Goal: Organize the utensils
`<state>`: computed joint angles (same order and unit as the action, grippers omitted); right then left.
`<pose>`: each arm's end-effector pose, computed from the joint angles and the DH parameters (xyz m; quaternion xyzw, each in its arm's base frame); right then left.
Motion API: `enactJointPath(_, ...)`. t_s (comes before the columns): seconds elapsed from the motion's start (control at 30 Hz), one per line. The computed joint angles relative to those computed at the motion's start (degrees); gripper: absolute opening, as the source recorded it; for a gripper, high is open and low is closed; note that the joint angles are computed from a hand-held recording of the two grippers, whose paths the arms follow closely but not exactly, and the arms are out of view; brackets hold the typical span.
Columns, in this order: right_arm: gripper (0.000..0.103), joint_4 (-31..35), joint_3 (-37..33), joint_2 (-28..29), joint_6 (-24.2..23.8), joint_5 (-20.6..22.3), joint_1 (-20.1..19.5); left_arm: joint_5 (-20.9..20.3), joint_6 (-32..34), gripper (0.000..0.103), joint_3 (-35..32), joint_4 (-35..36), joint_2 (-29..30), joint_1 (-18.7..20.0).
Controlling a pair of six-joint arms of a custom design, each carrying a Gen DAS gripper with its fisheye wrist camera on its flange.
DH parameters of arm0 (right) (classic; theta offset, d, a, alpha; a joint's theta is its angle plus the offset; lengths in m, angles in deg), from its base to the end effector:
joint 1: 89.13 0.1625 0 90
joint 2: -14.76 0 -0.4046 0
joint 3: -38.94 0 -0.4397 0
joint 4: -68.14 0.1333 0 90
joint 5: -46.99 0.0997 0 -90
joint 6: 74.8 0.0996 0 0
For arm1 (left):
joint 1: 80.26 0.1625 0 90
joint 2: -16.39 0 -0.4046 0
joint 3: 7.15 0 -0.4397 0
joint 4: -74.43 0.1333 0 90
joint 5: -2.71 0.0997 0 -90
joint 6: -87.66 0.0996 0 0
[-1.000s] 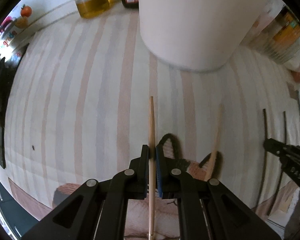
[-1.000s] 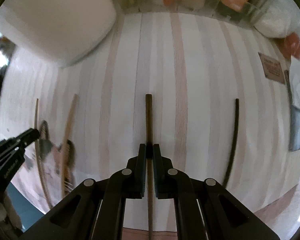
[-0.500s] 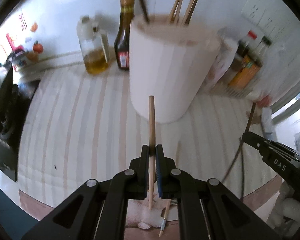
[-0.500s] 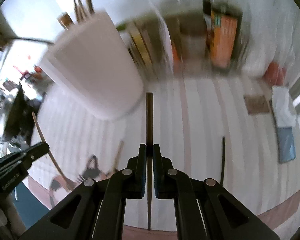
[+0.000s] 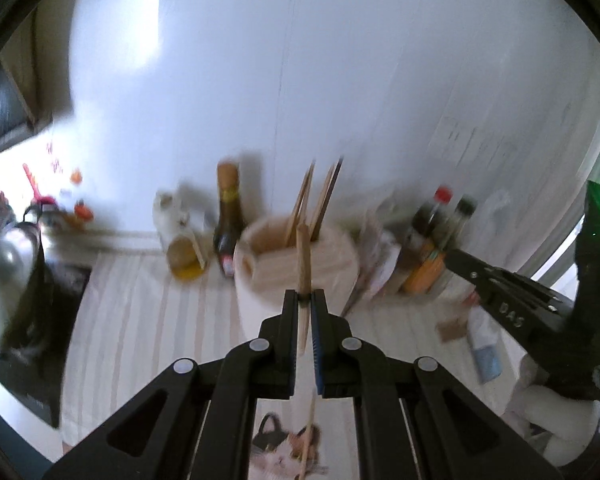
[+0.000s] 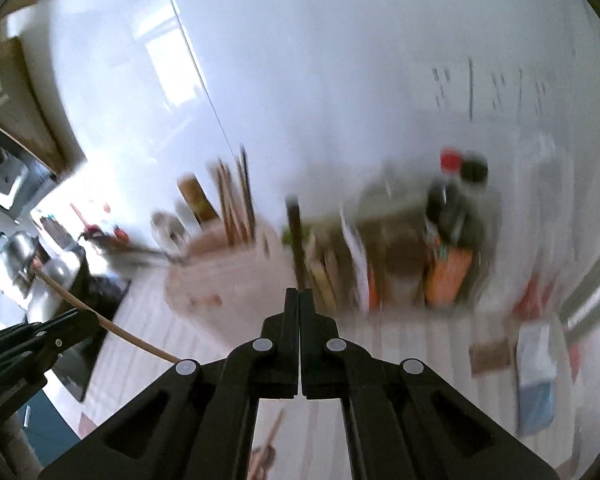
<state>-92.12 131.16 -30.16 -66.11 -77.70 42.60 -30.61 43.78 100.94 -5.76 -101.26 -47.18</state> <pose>0.5287 -0.4777 0.0885 0.2091 -0.9137 0.2963 0.1834 -0.1711 -0.3699 0.5388 0.1010 0.8743 -0.3645 0.3041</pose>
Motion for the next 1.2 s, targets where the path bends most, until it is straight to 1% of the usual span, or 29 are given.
enactJointPath(0.07, 0.000, 0.3, -2.6, 0.4, -1.8, 0.4, 0.6, 1.5, 1.7, 0.004, -1.6, -1.8, 1.5, -0.9)
enactJointPath(0.13, 0.000, 1.3, -5.3, 1.0, -3.2, 0.9, 0.9, 4.2, 3.6, 0.004, -3.1, -3.8, 3.0, -1.2)
enactJointPath(0.17, 0.000, 3.5, -6.9, 1.3, -3.4, 1.2, 0.9, 5.5, 4.3, 0.004, -3.7, -4.6, 3.7, -1.2)
enactJointPath(0.2, 0.000, 5.7, -7.8, 1.4, -2.9, 2.0, 0.7, 6.0, 4.6, 0.004, -4.0, -5.6, 4.1, -1.1)
enactJointPath(0.23, 0.000, 6.3, -7.9, 1.2, -1.8, 3.7, 0.2, 6.7, 4.5, 0.004, -3.9, -5.7, 4.1, -1.1)
enactJointPath(0.27, 0.000, 6.7, -8.0, 1.2, -1.0, 4.2, -0.3, 8.1, 3.5, 0.004, -3.6, -4.7, 3.8, -1.4)
enactJointPath(0.3, 0.000, 8.5, -8.3, 1.5, 0.0, 4.5, -0.9, 8.9, 2.6, 0.004, -3.0, -4.4, 3.4, -1.4)
enactJointPath(0.33, 0.001, 9.6, -7.8, 1.5, 1.4, 4.8, -1.6, 9.3, 1.1, 0.003, -2.8, -3.1, 3.1, -1.3)
enactJointPath(0.37, 0.001, 10.3, -6.8, 1.4, 3.2, 5.5, -2.5, 9.5, -1.1, 0.000, -2.6, -0.8, 2.8, -0.9)
enactJointPath(0.4, 0.002, 11.1, -5.9, 1.3, 5.1, 7.2, -3.7, 8.6, -2.7, 0.000, -2.4, 0.4, 2.3, -0.4)
enactJointPath(0.43, 0.004, 12.4, -4.7, 1.2, 7.6, 8.3, -5.1, 7.1, -3.9, 0.000, -2.3, 0.8, 2.0, 0.5)
enactJointPath(0.47, 0.008, 13.3, -3.6, 1.2, 10.0, 8.5, -6.2, 6.2, -5.4, 0.000, -2.1, 1.9, 1.8, 1.2)
enactJointPath(0.5, 0.008, 13.7, -1.9, 1.0, 12.3, 9.7, -7.6, 6.1, -7.9, 0.000, -1.6, 3.8, 1.2, 1.9)
enactJointPath(0.53, 0.009, 14.1, -0.7, 0.9, 13.9, 10.4, -8.6, 5.6, -8.9, 0.000, -1.4, 4.7, 1.1, 2.3)
enactJointPath(0.6, 0.009, 15.2, 1.8, 1.0, 16.6, 10.9, -10.6, 5.2, -12.2, 0.000, -0.9, 8.0, 0.4, 3.3)
enactJointPath(0.67, 0.012, 16.9, 3.1, 1.3, 18.8, 10.5, -12.0, 4.3, -14.3, 0.000, -0.1, 9.4, -0.5, 3.9)
enactJointPath(0.7, 0.012, 17.2, 4.1, 1.4, 19.6, 11.3, -13.0, 4.1, -15.9, 0.000, 0.2, 10.9, -0.9, 4.1)
enactJointPath(0.73, 0.012, 17.6, 4.7, 1.5, 20.3, 11.0, -13.5, 3.9, -17.4, 0.000, 0.6, 12.6, -1.4, 4.1)
enactJointPath(0.83, 0.012, 17.8, 6.7, 1.2, 21.3, 10.2, -14.6, 2.1, -19.5, 0.000, 2.6, 15.0, -2.9, 4.7)
enactJointPath(0.87, 0.012, 18.1, 7.1, 1.1, 21.8, 9.9, -14.7, 1.6, -21.2, 0.001, 3.7, 16.4, -4.1, 4.9)
enactJointPath(0.9, 0.012, 18.2, 7.8, 0.9, 21.7, 9.7, -14.7, 1.3, -23.2, 0.005, 4.4, 17.9, -5.1, 4.9)
enactJointPath(0.97, 0.015, 17.8, 9.4, 0.3, 21.6, 8.8, -14.2, -0.6, -27.4, 0.008, 6.1, 20.9, -7.5, 5.8)
enactJointPath(1.0, 0.016, 17.3, 10.1, 0.0, 21.3, 8.4, -13.8, -2.5, -30.8, 0.017, 6.8, 23.4, -8.9, 6.8)
enactJointPath(1.03, 0.019, 17.3, 11.0, -0.4, 21.2, 7.6, -13.3, -3.9, -33.2, 0.026, 7.7, 25.1, -10.4, 7.6)
enactJointPath(1.07, 0.023, 17.4, 11.8, -0.7, 21.6, 6.9, -12.8, -5.0, -35.1, 0.050, 8.9, 26.4, -12.4, 8.5)
enactJointPath(1.1, 0.024, 17.3, 12.8, -1.2, 22.1, 6.4, -12.3, -6.5, -36.0, 0.068, 10.6, 26.3, -15.0, 10.6)
enactJointPath(1.13, 0.025, 16.8, 14.0, -1.5, 22.3, 6.2, -12.1, -7.6, -35.9, 0.068, 11.5, 25.3, -16.3, 12.4)
enactJointPath(1.17, 0.026, 16.6, 14.9, -1.8, 22.8, 5.7, -11.7, -8.5, -34.3, 0.068, 12.6, 22.6, -17.5, 15.2)
enactJointPath(1.2, 0.027, 16.6, 15.9, -2.3, 23.1, 5.0, -11.6, -9.4, -31.2, 0.068, 14.1, 18.3, -18.6, 19.0)
